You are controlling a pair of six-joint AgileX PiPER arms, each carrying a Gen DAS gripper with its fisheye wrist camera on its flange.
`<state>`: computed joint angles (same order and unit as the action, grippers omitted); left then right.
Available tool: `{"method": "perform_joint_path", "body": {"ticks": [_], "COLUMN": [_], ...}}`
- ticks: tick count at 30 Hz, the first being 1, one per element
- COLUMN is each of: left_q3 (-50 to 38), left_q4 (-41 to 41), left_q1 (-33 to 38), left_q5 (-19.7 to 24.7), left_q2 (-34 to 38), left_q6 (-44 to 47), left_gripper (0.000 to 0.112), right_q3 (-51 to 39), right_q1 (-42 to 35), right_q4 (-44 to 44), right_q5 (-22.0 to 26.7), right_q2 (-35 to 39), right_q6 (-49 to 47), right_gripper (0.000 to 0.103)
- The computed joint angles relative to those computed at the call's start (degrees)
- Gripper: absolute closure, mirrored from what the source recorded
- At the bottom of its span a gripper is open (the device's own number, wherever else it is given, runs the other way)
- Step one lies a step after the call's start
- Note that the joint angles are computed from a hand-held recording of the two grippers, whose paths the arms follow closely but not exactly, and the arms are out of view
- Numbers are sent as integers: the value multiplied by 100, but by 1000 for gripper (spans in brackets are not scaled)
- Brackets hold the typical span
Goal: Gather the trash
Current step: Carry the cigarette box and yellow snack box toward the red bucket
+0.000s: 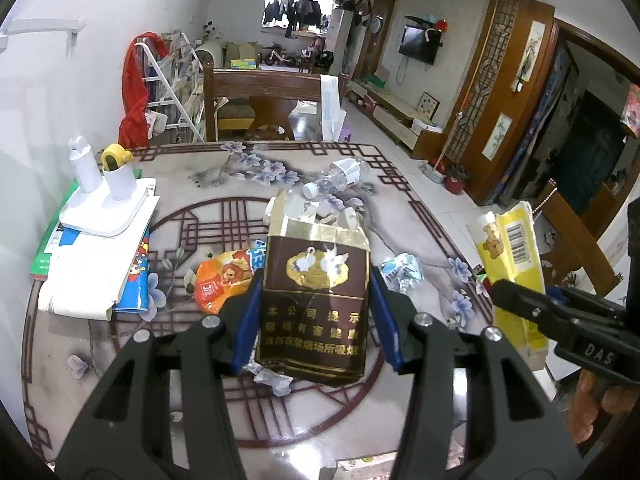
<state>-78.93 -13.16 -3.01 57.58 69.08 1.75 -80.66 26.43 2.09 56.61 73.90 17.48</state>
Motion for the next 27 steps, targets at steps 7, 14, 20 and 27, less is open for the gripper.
{"method": "perform_joint_path", "body": {"ticks": [7,14,20,27], "left_q3": [62,37,-96,-508], "left_q4": [185,495,882,1763], "left_q1": [-205,-575,-1076,-2075], "left_q5": [1,-37,-113,-92], "left_q2": [5,136,349,712], "left_q6": [-245,-596,-1131,-2190], "left_gripper": [64,64,64,64], "right_q3": [104,165,245,133], "right_q1": [-207,-493,-1054,-2231], "right_q4": [253,504,902,1812], "right_q5": [3,77,224,565], "right_q2": [-48,-72,-173,-117], "right_q6": [-241,-502,-1042,-2266], "right_gripper": [62,62,62,61]}}
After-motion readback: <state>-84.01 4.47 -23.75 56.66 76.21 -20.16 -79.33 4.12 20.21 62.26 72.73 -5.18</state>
